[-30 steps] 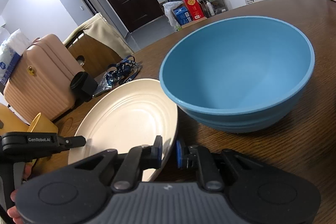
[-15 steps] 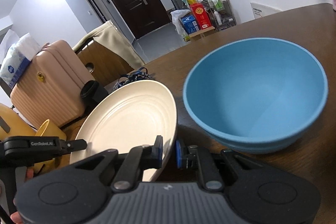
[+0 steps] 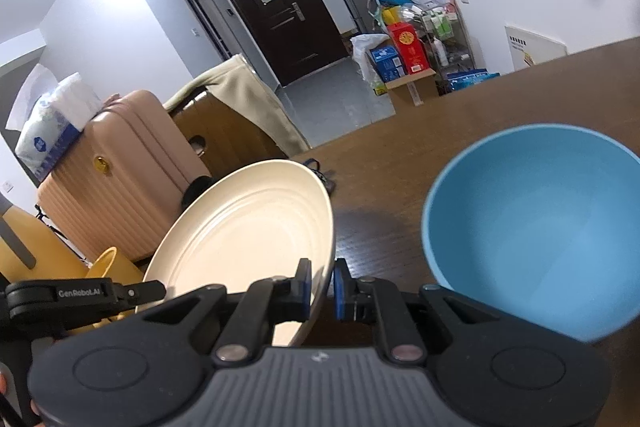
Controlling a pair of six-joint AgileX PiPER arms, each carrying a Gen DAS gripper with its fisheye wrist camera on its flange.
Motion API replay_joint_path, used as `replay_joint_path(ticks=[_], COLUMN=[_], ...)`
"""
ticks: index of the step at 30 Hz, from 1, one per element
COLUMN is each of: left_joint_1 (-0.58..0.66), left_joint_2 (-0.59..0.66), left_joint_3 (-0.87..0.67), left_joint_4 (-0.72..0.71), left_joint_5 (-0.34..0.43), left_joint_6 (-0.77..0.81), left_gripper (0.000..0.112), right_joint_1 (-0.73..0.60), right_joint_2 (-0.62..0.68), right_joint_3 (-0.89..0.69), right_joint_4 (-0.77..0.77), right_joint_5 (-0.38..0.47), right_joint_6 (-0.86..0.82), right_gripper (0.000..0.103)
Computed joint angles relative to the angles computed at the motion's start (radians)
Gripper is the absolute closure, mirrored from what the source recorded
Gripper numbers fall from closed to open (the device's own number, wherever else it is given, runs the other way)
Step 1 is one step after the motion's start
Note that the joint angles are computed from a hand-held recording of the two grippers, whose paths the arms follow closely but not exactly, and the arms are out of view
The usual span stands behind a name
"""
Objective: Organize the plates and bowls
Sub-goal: 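Lift the cream plate with both grippers and carry it toward the blue bowls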
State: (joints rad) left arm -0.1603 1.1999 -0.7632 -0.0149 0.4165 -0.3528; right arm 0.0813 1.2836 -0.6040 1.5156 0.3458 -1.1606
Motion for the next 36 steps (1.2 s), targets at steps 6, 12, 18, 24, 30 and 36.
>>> replay_joint_path(ticks=[6,12,18,24,30,36], left_joint_1=[-0.041,-0.132,-0.189,-0.278,-0.408,-0.576], left_joint_2=[-0.062,-0.133,-0.16,-0.207,-0.264,-0.314], left_joint_3=[-0.002,-0.009,-0.034,-0.067,-0.096,-0.126], left_joint_4=[0.115,0.362,0.423,0.49,0.572,0.654], left_joint_5=[0.024,0.084,0.154,0.264,0.406,0.577], left_joint_6=[-0.123,-0.385,-0.457,-0.529,-0.627,-0.75], left_gripper=[0.103,0.103,0.103,0.103,0.103,0.103], right_joint_1=[-0.021,0.003,-0.01,-0.049,-0.11,-0.176], right_joint_2=[-0.025,-0.07,-0.132,-0.213,-0.327,-0.437], right_joint_3=[-0.006,-0.023,-0.034,-0.04,-0.017,-0.007], right_joint_4=[-0.05,-0.102,-0.243,-0.383,-0.465,-0.548], right_joint_5=[0.036,0.027,0.047,0.108,0.198,0.312], right_joint_6=[0.05,0.13,0.278,0.426,0.511,0.601], right_gripper=[0.092,0.092,0.092,0.092,0.092,0.092])
